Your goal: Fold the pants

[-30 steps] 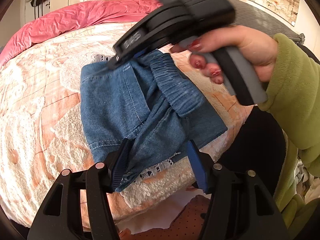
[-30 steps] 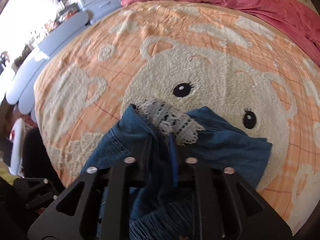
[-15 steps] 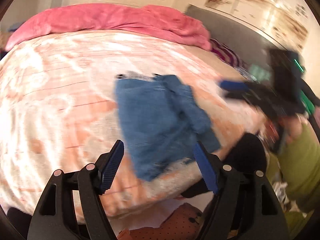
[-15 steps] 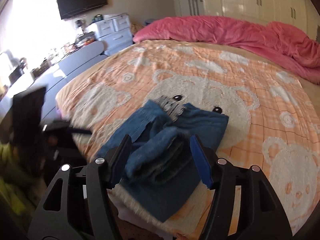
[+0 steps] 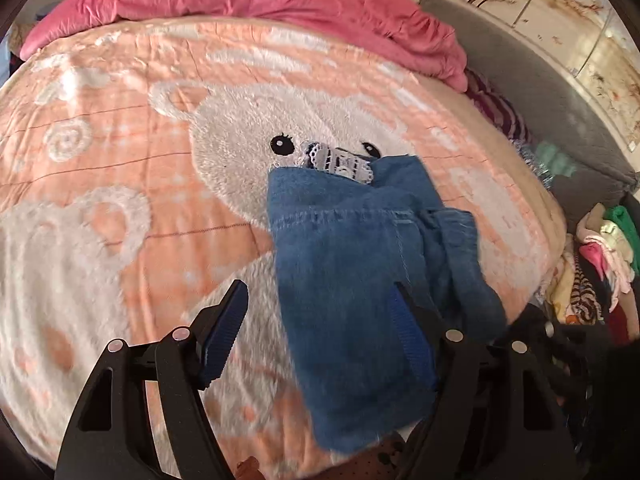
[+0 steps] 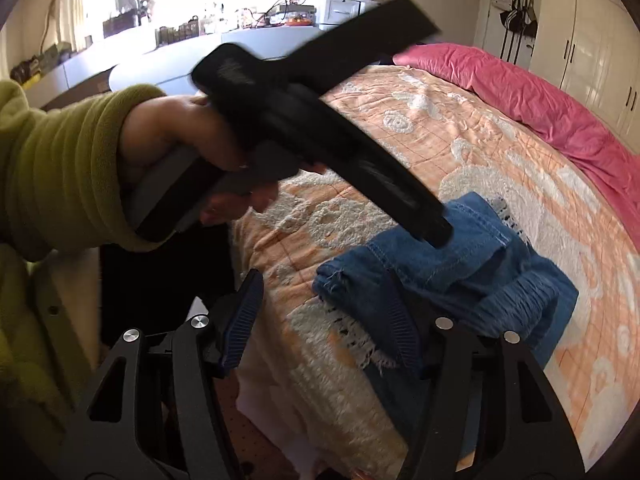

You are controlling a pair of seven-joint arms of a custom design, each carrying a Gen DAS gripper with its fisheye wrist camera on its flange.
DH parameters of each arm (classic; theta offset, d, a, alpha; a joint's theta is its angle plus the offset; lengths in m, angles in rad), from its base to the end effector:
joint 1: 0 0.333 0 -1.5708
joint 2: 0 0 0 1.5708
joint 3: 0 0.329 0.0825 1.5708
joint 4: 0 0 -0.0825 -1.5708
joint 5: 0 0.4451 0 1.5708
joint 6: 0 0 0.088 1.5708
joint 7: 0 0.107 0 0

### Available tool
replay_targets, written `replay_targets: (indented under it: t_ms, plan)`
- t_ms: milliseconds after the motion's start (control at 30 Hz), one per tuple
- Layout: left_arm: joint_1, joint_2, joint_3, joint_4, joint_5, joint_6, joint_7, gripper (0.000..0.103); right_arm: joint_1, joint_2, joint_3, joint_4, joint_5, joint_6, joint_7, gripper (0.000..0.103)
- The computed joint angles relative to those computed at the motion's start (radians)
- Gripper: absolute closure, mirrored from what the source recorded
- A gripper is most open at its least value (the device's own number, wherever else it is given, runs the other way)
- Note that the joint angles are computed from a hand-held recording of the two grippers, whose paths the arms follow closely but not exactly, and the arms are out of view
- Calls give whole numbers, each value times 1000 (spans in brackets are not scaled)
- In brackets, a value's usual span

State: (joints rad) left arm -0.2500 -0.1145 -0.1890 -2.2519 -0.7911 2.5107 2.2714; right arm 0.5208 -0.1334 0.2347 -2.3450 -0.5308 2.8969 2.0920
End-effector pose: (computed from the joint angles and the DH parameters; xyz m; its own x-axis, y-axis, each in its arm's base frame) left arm 0.5305 -0.2444 0.4294 -0.5915 -0.7335 0.3349 -0.7687 0.3876 -0.5088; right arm 0.3970 0.4180 0.4333 0.6163 -0.7782 0.1210 -0.5393 -0.5290 -0.6552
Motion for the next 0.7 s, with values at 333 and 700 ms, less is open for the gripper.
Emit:
replay_targets:
  t_ms: [333,700]
  plan:
    - [0,80,-22,44,11,17,-21,30,44,20,-40,-22,311,-100,-176,101]
    - [-16,10,-24,-21,-63,91,29,30,-25,-208,16,-214,333,126,36,63]
